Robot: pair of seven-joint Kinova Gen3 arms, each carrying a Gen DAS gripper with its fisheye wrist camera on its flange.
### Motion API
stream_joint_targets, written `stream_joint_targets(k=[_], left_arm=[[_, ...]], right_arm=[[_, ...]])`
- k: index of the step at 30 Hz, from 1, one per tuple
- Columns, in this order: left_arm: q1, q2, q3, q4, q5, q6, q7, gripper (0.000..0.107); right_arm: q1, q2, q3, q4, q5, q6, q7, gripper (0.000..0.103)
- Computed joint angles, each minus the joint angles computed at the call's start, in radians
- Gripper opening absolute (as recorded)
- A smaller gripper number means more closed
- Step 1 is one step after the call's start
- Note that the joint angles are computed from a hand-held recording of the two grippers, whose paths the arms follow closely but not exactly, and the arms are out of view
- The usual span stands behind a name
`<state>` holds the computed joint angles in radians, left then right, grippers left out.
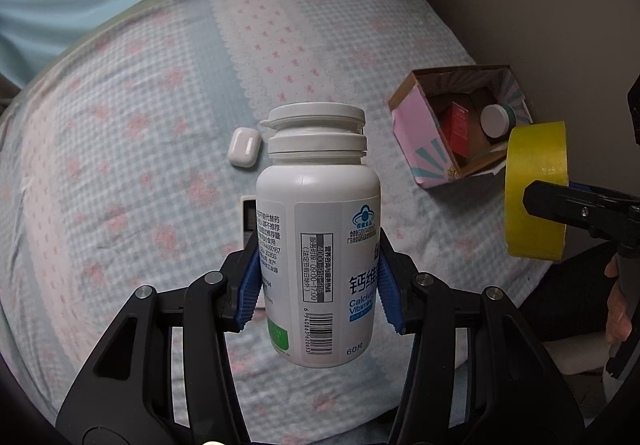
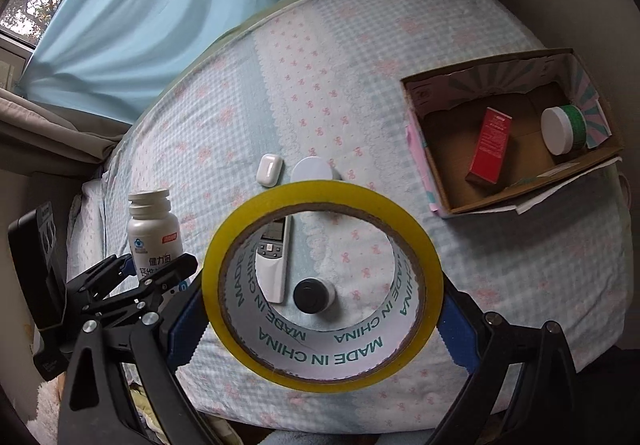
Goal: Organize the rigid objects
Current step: 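Carry the bottle and tape into the cardboard box and release both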
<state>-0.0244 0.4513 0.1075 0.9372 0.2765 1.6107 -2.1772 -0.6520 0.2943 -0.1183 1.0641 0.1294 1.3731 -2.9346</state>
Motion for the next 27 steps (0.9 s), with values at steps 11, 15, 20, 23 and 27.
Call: stream_joint_targets(k=[11,15,20,23,27], left_arm=[[0.267,0.001,0.040,-0.046,-0.033,-0.056,0.349,0.046],[0.358,0.043,0.053,-0.091,-0.060,-0.075,0.429,0.046],[0.452,0.127,0.057,-0.157,-0.092,-0.085,0.509,0.046],[0.503,0.200,0.052,-0.219,-0.122,-0.070,0.537,0.046],[0.552,0.295,0.042,-0.307,-0.154,-0.037,0.551,0.046]], right_arm=[[0.268,-0.232,0.024,0.251,-0.118,-0.004,0.272,0.096],[0.377,-0.265,0.059,0.282,-0.163,0.018,0.395,0.096],[0.495,-0.248,0.104,0.309,-0.222,0.017,0.554,0.096],[0.552,-0.219,0.123,0.347,-0.256,-0.008,0.622,0.096],[0.600,-0.183,0.130,0.405,-0.300,-0.059,0.680,0.096]])
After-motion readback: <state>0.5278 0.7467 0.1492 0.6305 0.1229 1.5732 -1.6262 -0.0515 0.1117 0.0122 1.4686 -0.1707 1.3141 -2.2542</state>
